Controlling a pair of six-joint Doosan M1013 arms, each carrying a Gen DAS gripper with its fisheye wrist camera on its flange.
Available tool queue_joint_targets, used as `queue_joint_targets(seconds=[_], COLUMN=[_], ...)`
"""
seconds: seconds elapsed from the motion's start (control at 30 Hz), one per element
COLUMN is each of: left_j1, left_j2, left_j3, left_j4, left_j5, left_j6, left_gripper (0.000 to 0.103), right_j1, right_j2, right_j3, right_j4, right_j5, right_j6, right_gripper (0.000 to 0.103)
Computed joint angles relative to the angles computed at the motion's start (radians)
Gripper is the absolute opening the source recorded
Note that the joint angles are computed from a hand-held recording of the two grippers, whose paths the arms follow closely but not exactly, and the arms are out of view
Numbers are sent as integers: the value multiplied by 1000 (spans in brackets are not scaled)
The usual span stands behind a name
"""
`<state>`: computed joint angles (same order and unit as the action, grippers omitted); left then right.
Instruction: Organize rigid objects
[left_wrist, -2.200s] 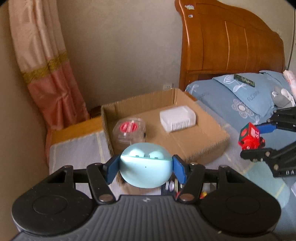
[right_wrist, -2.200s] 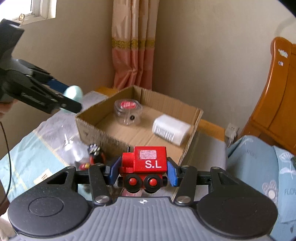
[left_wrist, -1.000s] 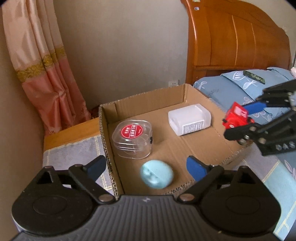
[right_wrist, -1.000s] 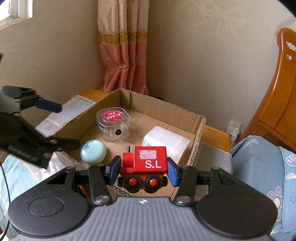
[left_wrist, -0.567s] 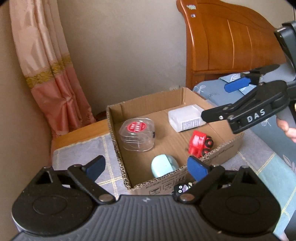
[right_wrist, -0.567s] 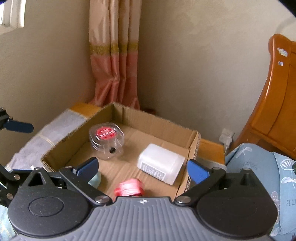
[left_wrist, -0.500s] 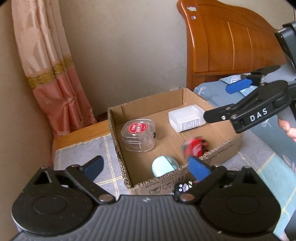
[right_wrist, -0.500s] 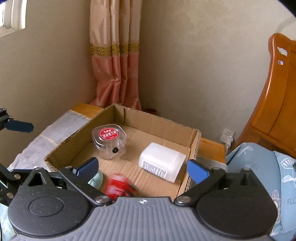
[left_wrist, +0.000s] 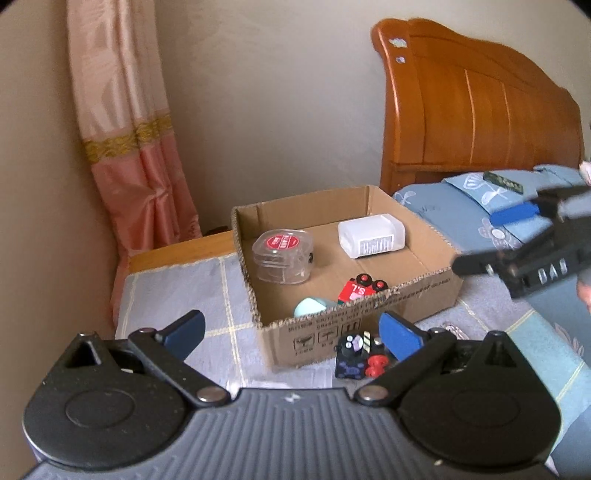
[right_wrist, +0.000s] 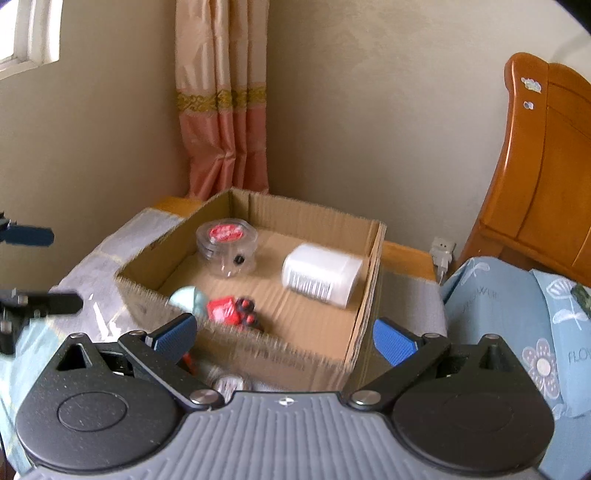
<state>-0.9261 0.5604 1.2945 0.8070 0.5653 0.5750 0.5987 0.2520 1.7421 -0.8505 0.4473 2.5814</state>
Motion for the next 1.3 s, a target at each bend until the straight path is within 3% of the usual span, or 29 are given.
queue_joint_targets(seconds=[0.17, 0.3, 0.4, 0.5, 0.67, 0.8, 0.93, 1.3], left_j1=[-17, -19, -14, -8, -5, -3, 3, 7], left_j2=[-11, -11, -5, 5, 17, 35, 49, 67], left_j3=[52, 89, 102, 108, 117, 98, 85, 74], left_j4=[114, 127, 68, 24, 3, -46, -91, -27], left_j5=[38, 32, 25, 34, 38, 55, 50, 41], left_j6=[-159, -217, -206, -216, -231, -177, -143, -155], left_gripper=[102, 102, 102, 102, 102, 102, 102, 102], right_j1=[26, 29, 22, 25, 10, 19, 13, -24], right_j2=[-3, 0, 6, 19, 16, 42, 56, 51], right_j3=[55, 97, 123, 134, 152, 130, 123, 139], right_j4=[-42, -16, 37, 7, -8, -62, -67, -134], right_j5=[13, 8, -5, 30, -18, 32, 28, 57], right_j6=[34, 49, 48, 125, 219, 254, 257, 363], right_gripper=[103, 103, 103, 103, 103, 103, 103, 103])
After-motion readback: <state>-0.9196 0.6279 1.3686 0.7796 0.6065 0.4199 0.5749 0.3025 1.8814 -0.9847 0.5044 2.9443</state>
